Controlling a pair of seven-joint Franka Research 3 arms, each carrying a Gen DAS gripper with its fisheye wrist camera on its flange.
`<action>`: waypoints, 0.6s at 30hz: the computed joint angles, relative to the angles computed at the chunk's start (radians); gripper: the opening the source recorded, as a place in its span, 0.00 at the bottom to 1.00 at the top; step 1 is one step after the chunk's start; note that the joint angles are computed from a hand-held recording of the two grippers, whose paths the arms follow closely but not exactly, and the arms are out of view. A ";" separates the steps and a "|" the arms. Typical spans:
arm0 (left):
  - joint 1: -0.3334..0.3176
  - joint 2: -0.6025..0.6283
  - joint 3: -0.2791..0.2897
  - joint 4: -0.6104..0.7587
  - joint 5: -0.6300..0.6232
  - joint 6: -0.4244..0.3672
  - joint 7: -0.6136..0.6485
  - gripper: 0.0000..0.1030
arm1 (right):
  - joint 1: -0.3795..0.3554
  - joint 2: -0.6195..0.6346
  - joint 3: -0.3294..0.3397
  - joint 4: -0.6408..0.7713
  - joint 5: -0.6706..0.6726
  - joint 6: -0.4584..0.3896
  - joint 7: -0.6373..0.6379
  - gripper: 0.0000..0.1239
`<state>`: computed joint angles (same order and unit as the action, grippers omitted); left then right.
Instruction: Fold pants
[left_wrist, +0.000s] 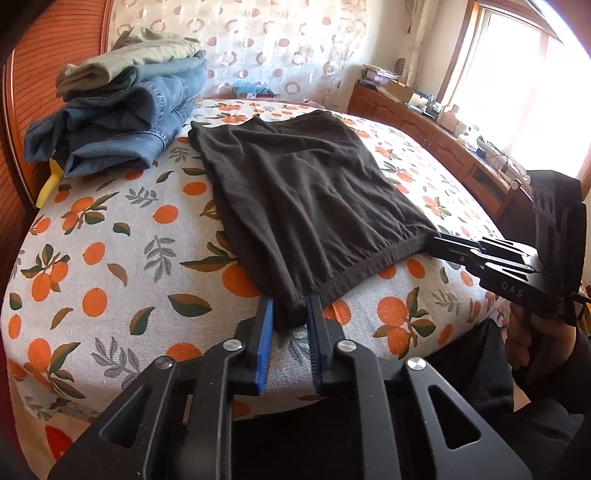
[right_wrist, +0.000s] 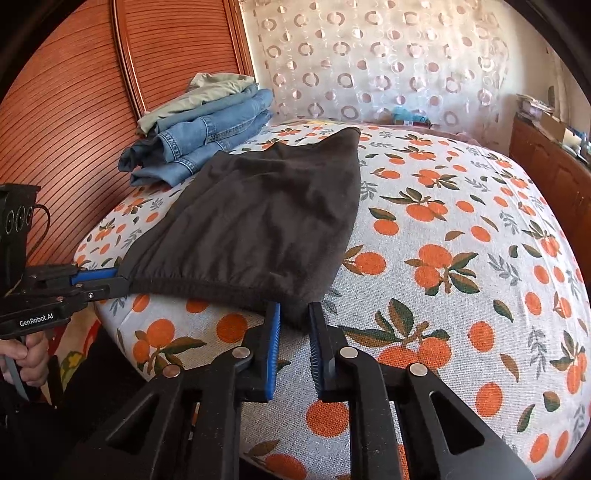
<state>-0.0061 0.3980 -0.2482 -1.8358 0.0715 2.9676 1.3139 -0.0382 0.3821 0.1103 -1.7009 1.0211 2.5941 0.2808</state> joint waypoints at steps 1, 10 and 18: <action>0.017 0.001 -0.020 -0.001 -0.017 0.002 0.014 0.12 | -0.003 0.001 0.001 0.002 0.003 -0.006 0.000 0.11; 0.074 -0.053 -0.099 -0.053 -0.117 -0.009 0.118 0.10 | -0.018 -0.050 -0.011 -0.048 0.023 -0.065 -0.023 0.07; 0.083 -0.063 -0.116 -0.015 -0.252 -0.020 0.234 0.10 | -0.015 -0.088 -0.036 -0.030 0.077 -0.131 -0.047 0.07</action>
